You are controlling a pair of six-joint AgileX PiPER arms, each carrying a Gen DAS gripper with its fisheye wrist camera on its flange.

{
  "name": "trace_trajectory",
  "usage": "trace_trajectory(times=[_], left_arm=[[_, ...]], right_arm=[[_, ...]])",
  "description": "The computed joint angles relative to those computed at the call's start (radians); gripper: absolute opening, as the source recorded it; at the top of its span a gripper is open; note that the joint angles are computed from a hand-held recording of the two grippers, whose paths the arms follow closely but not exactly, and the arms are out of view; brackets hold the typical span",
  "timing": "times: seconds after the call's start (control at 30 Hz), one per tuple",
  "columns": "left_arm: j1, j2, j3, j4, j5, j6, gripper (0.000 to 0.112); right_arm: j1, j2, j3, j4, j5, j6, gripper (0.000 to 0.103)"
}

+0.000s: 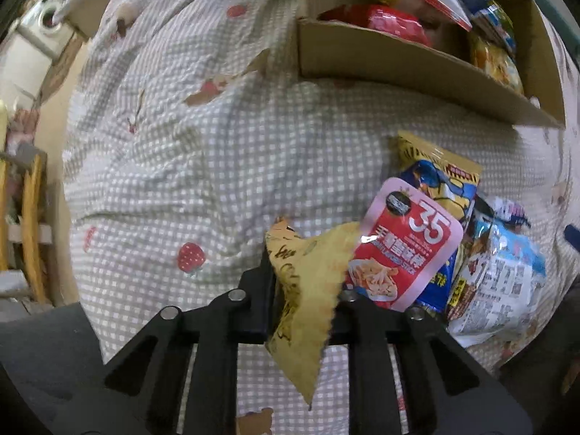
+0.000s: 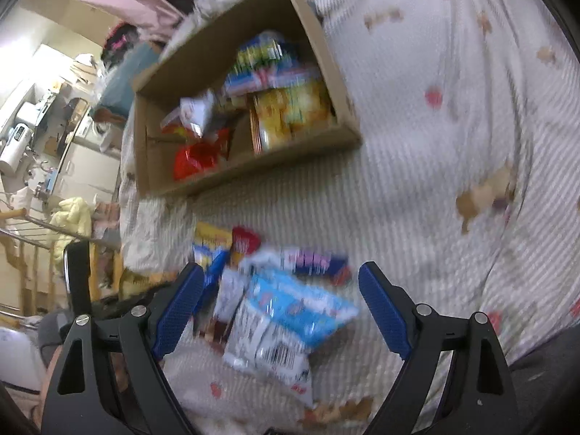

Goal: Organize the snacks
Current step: 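Grasp the tan cracker packet with the left tool while the right tool grasps the light-blue bag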

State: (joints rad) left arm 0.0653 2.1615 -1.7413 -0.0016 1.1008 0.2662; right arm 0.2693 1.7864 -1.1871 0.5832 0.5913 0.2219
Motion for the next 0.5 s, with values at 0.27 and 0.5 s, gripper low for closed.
trace_trajectory(times=[0.27, 0.5], left_arm=[[0.017, -0.061, 0.011, -0.065, -0.005, 0.038, 0.011], [0.036, -0.094, -0.001, -0.11, 0.0, 0.056, 0.011]], right_arm=[[0.026, 0.131, -0.046, 0.104, 0.173, -0.026, 0.089], [0.084, 0.22, -0.125, 0.075, 0.209, -0.02, 0.048]])
